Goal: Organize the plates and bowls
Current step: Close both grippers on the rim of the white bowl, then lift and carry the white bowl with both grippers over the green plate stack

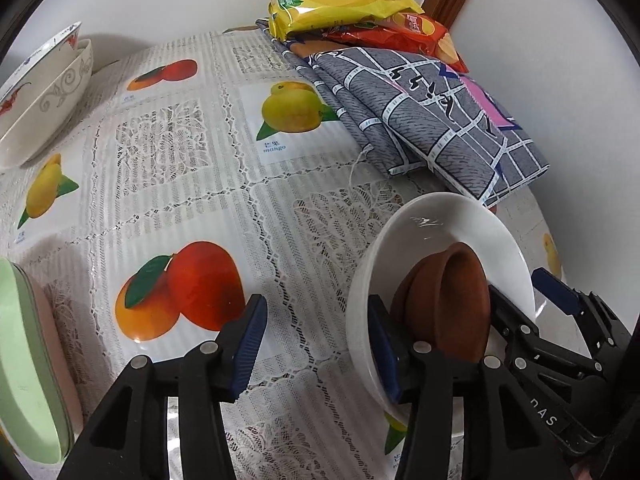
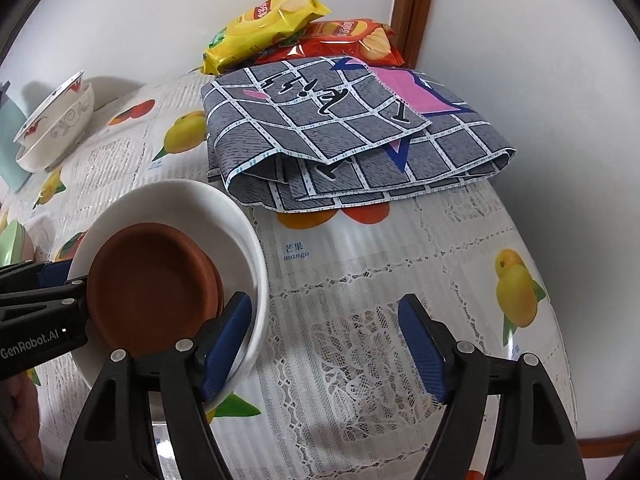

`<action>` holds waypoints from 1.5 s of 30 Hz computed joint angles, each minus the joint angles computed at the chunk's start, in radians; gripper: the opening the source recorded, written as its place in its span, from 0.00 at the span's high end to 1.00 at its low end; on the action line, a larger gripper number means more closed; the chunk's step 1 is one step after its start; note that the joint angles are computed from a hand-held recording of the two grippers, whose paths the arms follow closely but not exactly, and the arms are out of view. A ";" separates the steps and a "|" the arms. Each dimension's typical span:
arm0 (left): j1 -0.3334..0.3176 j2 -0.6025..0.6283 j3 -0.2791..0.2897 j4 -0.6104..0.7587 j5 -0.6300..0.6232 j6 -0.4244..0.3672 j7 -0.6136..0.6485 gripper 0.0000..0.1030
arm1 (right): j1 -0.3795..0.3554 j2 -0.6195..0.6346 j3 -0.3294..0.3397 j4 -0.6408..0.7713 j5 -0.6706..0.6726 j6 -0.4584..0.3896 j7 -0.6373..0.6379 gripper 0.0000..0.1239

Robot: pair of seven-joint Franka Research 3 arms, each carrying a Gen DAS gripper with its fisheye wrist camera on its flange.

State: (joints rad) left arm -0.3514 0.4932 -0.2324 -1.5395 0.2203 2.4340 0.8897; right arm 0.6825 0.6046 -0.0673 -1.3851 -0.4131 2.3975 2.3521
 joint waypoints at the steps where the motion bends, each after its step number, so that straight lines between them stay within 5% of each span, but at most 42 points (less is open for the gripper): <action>1: -0.003 -0.001 0.003 -0.002 0.008 0.004 0.000 0.54 | -0.003 0.000 0.002 -0.003 0.003 0.006 -0.002 0.40; 10: -0.027 0.019 0.009 0.044 0.062 -0.045 0.033 0.62 | -0.047 -0.014 0.029 -0.043 0.117 0.062 -0.027 0.40; 17: -0.008 0.019 -0.004 0.029 0.015 -0.008 0.041 0.70 | -0.044 -0.011 0.025 -0.039 0.132 0.063 -0.028 0.42; 22: -0.018 0.028 -0.005 0.044 0.008 0.002 0.052 0.89 | -0.062 -0.012 0.051 -0.044 0.190 0.100 -0.059 0.70; 25: -0.044 0.029 0.015 0.053 0.043 -0.006 0.017 0.90 | -0.046 -0.003 0.047 -0.028 0.196 0.105 -0.061 0.87; 27: -0.048 0.027 0.019 0.048 0.053 0.000 0.000 0.90 | -0.031 0.001 0.037 -0.021 0.192 0.108 -0.044 0.90; 45: -0.010 -0.068 -0.015 -0.098 0.002 0.067 0.012 0.91 | 0.015 -0.070 0.015 -0.127 0.120 0.145 0.122 0.91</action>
